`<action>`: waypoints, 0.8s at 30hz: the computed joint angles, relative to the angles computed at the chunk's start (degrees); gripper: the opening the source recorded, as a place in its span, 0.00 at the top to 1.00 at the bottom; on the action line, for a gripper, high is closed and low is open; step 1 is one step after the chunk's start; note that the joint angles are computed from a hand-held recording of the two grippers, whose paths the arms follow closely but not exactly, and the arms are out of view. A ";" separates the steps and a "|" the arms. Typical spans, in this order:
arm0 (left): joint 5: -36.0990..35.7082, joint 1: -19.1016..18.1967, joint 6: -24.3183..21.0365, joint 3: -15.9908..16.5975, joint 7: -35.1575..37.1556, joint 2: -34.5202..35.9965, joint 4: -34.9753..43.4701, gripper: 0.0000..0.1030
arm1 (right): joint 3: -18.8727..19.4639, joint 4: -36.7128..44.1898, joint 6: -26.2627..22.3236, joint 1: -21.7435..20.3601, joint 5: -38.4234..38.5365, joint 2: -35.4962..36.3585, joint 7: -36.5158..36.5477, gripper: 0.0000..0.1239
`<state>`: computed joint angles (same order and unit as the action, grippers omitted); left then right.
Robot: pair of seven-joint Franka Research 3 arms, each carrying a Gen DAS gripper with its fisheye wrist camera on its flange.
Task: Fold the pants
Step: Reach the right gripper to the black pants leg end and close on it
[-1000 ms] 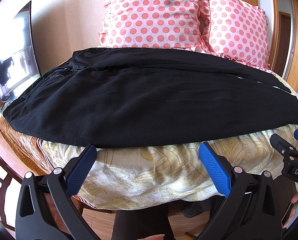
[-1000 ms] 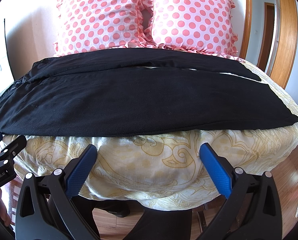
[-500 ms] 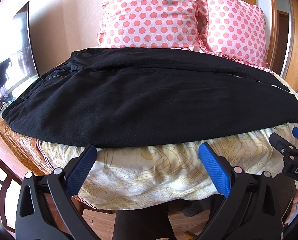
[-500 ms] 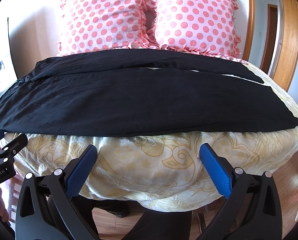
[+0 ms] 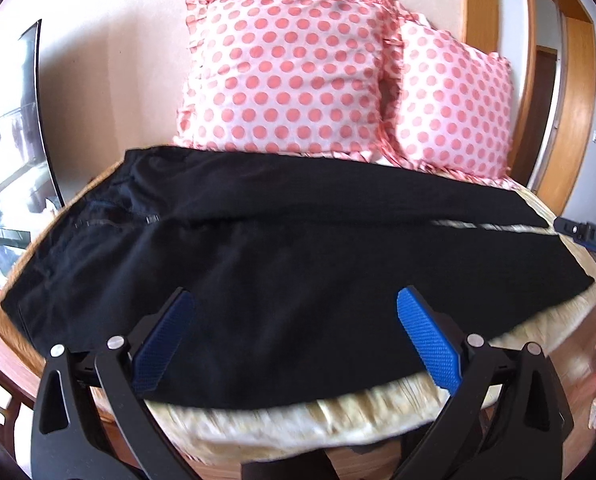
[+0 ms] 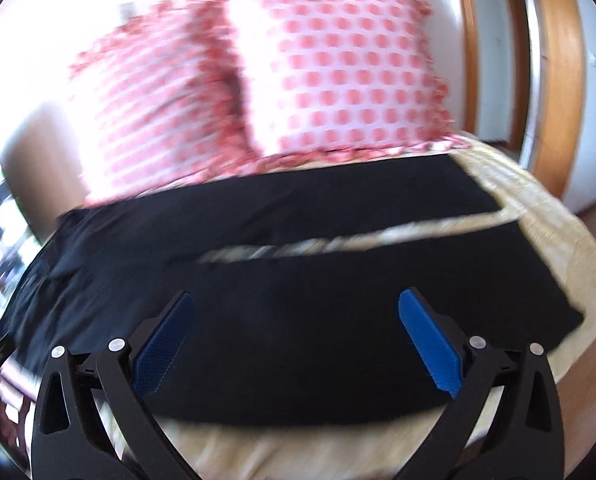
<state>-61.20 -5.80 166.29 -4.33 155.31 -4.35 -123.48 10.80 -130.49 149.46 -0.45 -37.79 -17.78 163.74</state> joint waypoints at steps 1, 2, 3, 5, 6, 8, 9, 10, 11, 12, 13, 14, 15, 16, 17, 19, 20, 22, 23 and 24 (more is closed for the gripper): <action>2.42 0.16 0.94 -0.30 -2.28 1.97 2.28 0.02 | -1.39 2.07 -1.50 -0.54 1.35 1.74 -1.68 0.18; 3.10 0.42 1.49 -0.61 -2.88 2.92 3.36 0.02 | -2.66 4.16 -2.79 -1.01 2.50 3.65 -2.81 0.18; 4.69 0.69 3.05 -1.09 -4.38 4.97 5.59 0.02 | -4.17 7.14 -4.57 -1.58 3.78 6.38 -3.94 0.18; 7.53 1.24 7.88 -2.63 -6.92 8.35 8.62 0.02 | -7.36 14.23 -9.49 -2.14 6.94 12.64 -5.74 0.18; 12.64 0.55 11.74 -2.45 -11.84 10.66 10.13 0.02 | -8.76 16.88 -11.17 -2.14 7.49 15.11 -6.22 0.18; 21.31 -1.92 14.19 0.58 -22.16 13.85 12.58 0.02 | -11.46 24.98 -17.34 -2.14 7.84 21.83 -6.52 0.18; 25.65 -3.91 12.18 3.62 -29.09 15.51 14.64 0.02 | -12.75 28.22 -19.13 -2.09 8.49 24.75 -6.86 0.18; 28.58 -4.77 9.29 5.39 -33.79 16.73 16.50 0.02 | -13.93 30.39 -20.11 -2.02 9.22 26.73 -7.31 0.18; 31.11 -5.15 6.27 6.55 -37.45 17.87 18.31 0.02 | -15.09 33.25 -21.49 -2.07 10.60 29.37 -7.61 0.18; 34.59 -5.81 3.37 7.96 -41.03 19.27 20.32 0.02 | -16.46 37.03 -23.35 -2.29 12.18 32.93 -6.99 0.18; 37.00 -5.85 2.24 8.29 -42.31 20.03 21.23 0.02 | -17.46 38.97 -24.23 -2.11 13.04 34.80 -6.79 0.19; 41.59 -7.05 1.47 9.85 -44.80 21.14 22.36 0.02 | -18.42 41.64 -25.48 -2.11 14.25 37.21 -6.95 0.20; 44.58 -7.94 1.94 10.95 -47.41 21.59 22.39 0.02 | -19.55 45.10 -27.23 -2.12 15.29 40.30 -6.57 0.24; 45.49 -7.55 2.69 10.52 -48.53 21.86 22.28 0.02 | -20.34 47.41 -28.27 -2.04 16.40 42.26 -6.81 0.26; 43.70 -5.44 3.16 8.10 -47.06 21.90 22.18 0.02 | -21.33 49.96 -29.23 -1.87 17.19 44.47 -6.34 0.26; 40.52 -1.02 1.58 3.31 -44.45 22.30 23.16 0.02 | -22.80 53.11 -30.03 -1.40 18.16 47.13 -6.41 0.26; 40.27 0.13 0.83 2.08 -44.52 22.59 23.67 0.02 | -23.34 55.35 -31.49 -1.21 18.57 48.73 -6.74 0.26; 39.26 2.64 0.90 -0.75 -43.94 22.91 23.94 0.02 | -23.80 62.37 -36.15 -1.59 20.34 53.45 -8.41 0.26; 39.31 3.55 1.41 -1.83 -43.94 23.05 23.93 0.02 | -24.08 65.17 -38.26 -1.66 21.00 55.30 -8.69 0.26; 40.05 4.06 2.50 -2.51 -44.14 23.08 23.55 0.02 | -24.19 69.26 -40.74 -1.83 21.75 57.84 -9.09 0.26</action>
